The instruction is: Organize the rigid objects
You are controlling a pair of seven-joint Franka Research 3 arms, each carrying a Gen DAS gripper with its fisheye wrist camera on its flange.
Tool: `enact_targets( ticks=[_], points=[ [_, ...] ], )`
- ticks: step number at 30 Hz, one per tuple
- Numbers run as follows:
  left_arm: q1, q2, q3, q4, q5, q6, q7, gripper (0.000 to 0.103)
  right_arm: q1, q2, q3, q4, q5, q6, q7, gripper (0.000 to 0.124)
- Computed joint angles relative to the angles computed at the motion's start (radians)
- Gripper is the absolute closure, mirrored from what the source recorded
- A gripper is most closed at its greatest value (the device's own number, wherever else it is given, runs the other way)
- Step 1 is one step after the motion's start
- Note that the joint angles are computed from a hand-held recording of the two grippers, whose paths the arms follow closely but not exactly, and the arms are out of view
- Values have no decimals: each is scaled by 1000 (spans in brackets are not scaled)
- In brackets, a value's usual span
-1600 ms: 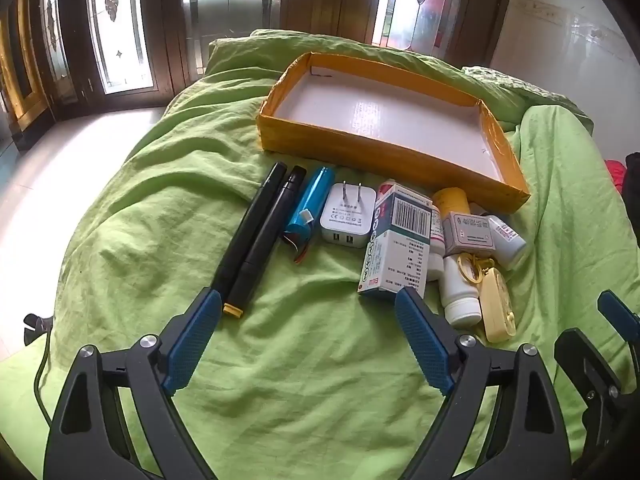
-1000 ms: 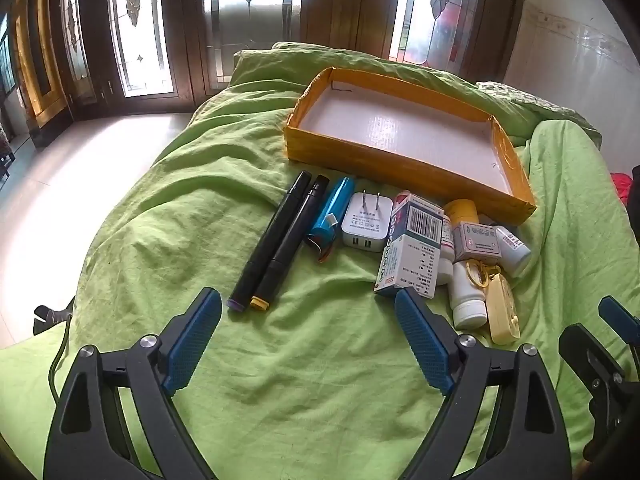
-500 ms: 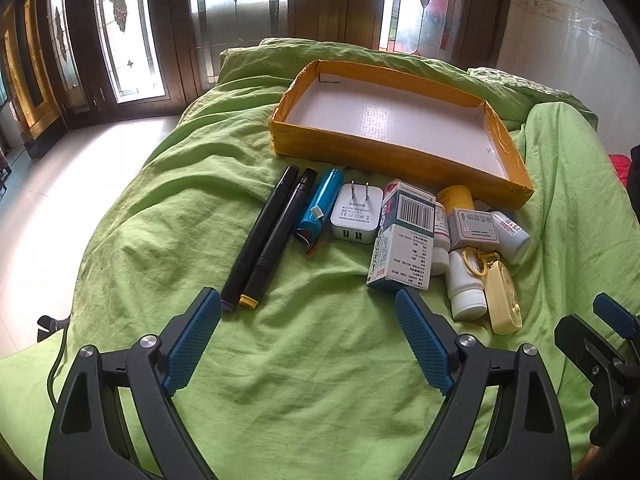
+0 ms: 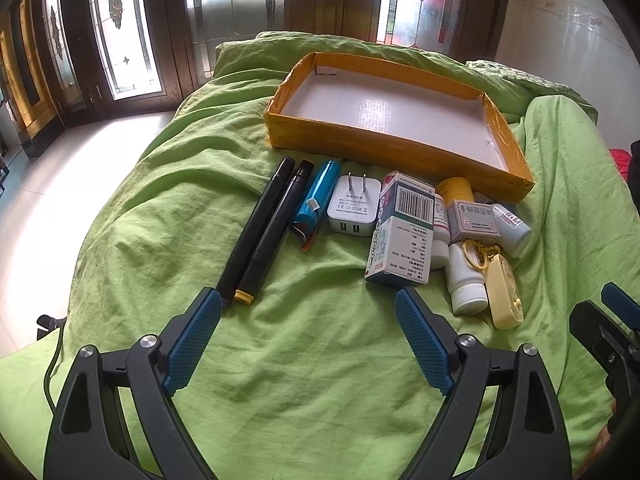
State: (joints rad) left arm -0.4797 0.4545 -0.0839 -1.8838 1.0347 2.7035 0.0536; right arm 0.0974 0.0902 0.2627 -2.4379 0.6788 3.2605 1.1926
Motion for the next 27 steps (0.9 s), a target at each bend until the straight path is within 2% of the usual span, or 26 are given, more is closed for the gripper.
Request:
enact_targets(
  ticks=[4,7,14,17,20,24,27],
  points=[
    [1,0,-1,-1,-4,-4,5,14,31,3,-35,0,-16,-15,13,22],
    [0,-2,0,-2,-2,-4,4,14,0,4,2,5,26,-14,-28,22],
    [1,-2,-2,-6,4,11,7,14,16,2,-9,8,65,-19,-61,22],
    [-2,0,-3,-1,5,11,18,14,-3,-6,17,17,145,-32,-131,22],
    [-7,0,-1,0,10,12,18,14,-24,-15,53,35,291,-27,-272,22],
    [-4,1,-1,1,9,24,18,14,17,-15,11,44,324,-15,-310,22],
    [14,16,-22,17,-45,27,86,14,44,-9,-27,58,343,-44,-326,22]
  ],
)
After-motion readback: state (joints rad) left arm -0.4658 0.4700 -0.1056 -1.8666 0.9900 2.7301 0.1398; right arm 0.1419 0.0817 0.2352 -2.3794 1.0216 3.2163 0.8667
